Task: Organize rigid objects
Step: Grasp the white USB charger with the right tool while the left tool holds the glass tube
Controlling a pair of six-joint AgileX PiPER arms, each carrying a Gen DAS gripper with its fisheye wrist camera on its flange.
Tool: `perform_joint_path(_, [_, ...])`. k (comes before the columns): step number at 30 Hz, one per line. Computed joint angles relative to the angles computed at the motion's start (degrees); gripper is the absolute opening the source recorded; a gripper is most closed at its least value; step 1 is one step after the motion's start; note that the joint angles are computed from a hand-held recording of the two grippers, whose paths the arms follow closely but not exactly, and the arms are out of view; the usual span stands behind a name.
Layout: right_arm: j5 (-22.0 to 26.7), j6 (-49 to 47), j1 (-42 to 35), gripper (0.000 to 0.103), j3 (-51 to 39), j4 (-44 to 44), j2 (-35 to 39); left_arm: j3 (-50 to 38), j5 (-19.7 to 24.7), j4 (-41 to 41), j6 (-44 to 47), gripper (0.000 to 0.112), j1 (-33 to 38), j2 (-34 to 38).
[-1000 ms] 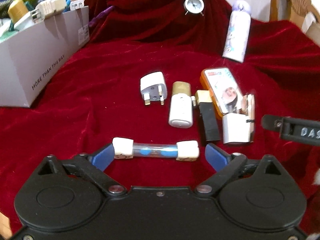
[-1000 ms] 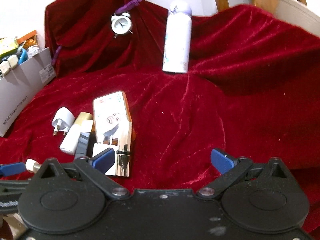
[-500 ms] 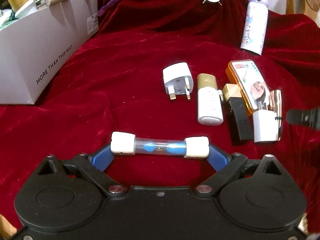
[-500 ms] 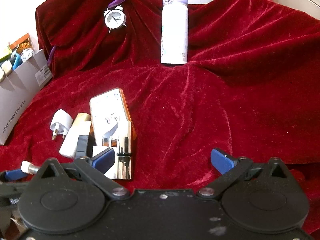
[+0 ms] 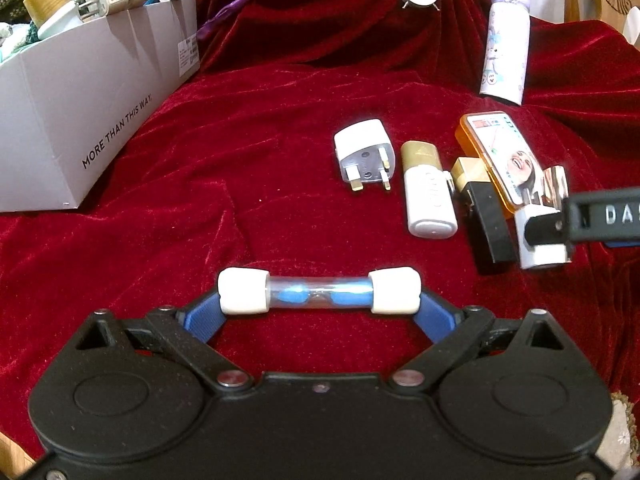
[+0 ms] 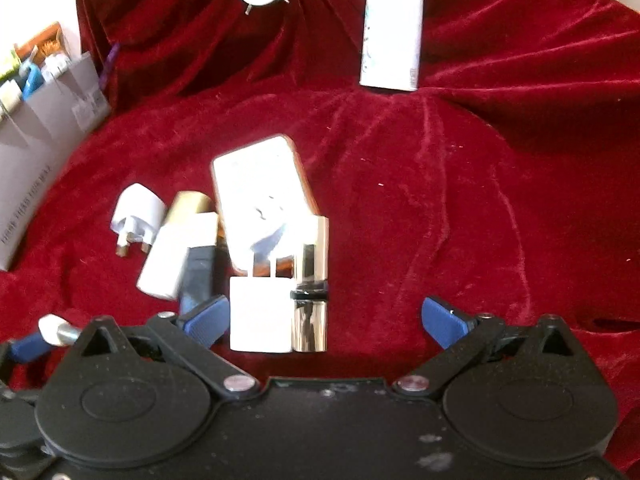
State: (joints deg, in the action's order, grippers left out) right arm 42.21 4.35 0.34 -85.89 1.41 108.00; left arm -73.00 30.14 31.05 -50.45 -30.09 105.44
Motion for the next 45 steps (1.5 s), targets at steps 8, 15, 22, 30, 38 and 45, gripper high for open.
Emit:
perform_joint_path(8, [-1.31, -3.37, -5.58, 0.102, 2.05, -3.2, -1.4, -0.71, 0.59, -0.93, 1.24, 0.094, 0.11, 0.41])
perform_joint_path(15, [-2.55, -5.56, -9.2, 0.103, 4.5, 5.31, -4.54, -0.99, 0.99, -1.15, 1.64, 0.095, 0.02, 0.59])
perform_joint_path(22, [0.37, -21.87, -11.71, 0.098, 8.78, 29.8, -7.84, -0.95, 1.01, -0.92, 1.42, 0.095, -0.04, 0.6])
perform_joint_path(30, [1.64, -17.99, -9.43, 0.097, 4.77, 29.36, -2.77, -0.91, 0.94, -1.0, 1.37, 0.095, 0.01, 0.62])
perform_joint_path(38, [14.4, -34.68, -14.41, 0.094, 1.23, 50.86, 4.23, -0.86, 0.92, -1.21, 1.58, 0.095, 0.07, 0.62])
perform_joint_path(45, [0.81, -31.54, -10.67, 0.1, 2.33, 35.59, -1.51, -1.78, 1.36, -3.44, 3.69, 0.095, 0.77, 0.88])
